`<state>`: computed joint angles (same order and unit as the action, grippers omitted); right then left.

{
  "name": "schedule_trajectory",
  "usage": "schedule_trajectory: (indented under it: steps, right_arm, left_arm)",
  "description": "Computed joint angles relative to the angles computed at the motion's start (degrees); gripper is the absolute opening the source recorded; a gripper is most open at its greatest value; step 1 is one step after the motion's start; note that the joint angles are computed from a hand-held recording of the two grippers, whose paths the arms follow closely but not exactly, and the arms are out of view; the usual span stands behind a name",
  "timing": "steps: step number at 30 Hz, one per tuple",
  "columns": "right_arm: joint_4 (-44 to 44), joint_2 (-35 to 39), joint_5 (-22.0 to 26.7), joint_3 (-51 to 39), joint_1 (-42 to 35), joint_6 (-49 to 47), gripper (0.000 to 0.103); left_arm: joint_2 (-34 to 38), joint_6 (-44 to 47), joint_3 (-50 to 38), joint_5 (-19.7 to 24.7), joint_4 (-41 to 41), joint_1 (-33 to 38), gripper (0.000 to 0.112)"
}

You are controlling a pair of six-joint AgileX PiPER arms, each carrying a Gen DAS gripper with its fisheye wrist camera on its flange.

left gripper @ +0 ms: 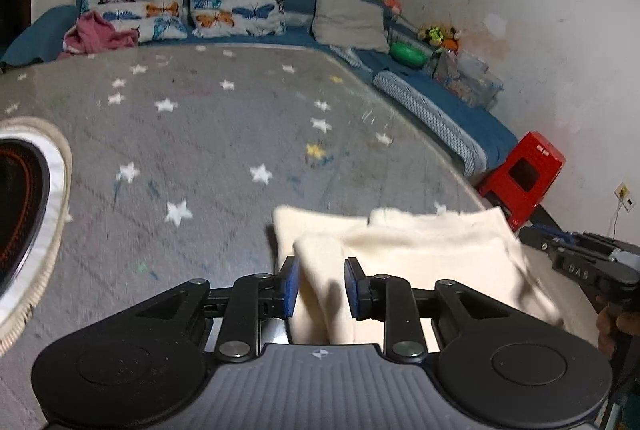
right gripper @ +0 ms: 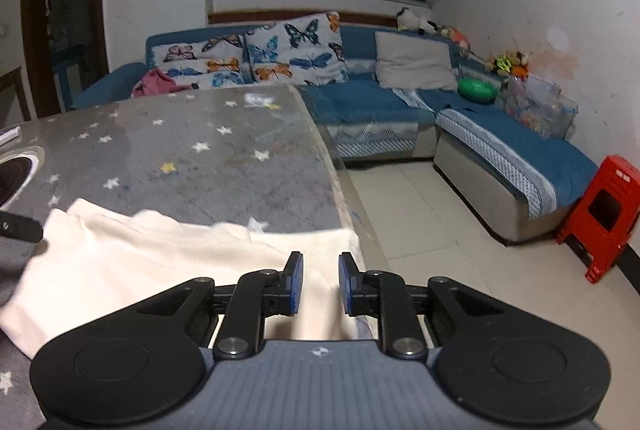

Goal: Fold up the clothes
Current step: 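Open both grippers and press the folded sweatshirt flat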

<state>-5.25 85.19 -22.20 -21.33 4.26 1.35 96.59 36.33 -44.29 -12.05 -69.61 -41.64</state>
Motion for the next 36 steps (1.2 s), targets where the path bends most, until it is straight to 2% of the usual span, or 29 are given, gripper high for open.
schedule_trajectory:
  steps: [3, 8, 11, 21, 23, 27, 29, 32, 36]
  right_arm:
    - [-5.06, 0.37, 0.46, -0.99, 0.60, 5.17, 0.019]
    - [-3.39, 3.60, -0.27, -2.69, 3.89, 4.85, 0.019]
    - [-2.09, 5.53, -1.01, -3.43, 5.49, 4.44, 0.019]
    - [0.78, 11.82, -3.83, -5.34, 6.48, 3.75, 0.019]
    - [-0.39, 12.26, -5.00, -5.04, 5.93, 4.29, 0.019]
    - [-1.51, 10.05, -4.14, -4.22, 5.51, 5.09, 0.019]
    - [-2.42, 7.68, -3.83, -2.78, 5.21, 5.65, 0.020]
    - [-5.88, 3.68, -3.18, 0.12, 4.56, 7.99, 0.023]
    - [-6.96, -1.10, -2.88, 4.67, 5.21, 7.13, 0.026]
  left_arm:
    - [0.34, -1.54, -1.14, 0.61, 2.50, 0.07, 0.025]
    - [3.49, -1.14, -4.55, 2.25, 3.65, -0.48, 0.025]
    - [5.48, -3.89, -6.57, 3.24, 7.76, -0.53, 0.025]
    - [13.12, -2.64, -12.86, 4.89, 7.65, 0.36, 0.025]
    - [13.93, -9.03, -13.09, 4.81, 13.62, 0.83, 0.025]
    - [13.67, -16.21, -12.74, 5.14, 20.35, 1.38, 0.025]
    - [12.60, -17.44, -11.64, 4.89, 21.53, 1.17, 0.025]
    - [10.29, -23.41, -8.72, 3.71, 27.71, 0.41, 0.026]
    - [6.91, -24.73, -4.26, 1.98, 30.10, -1.66, 0.026]
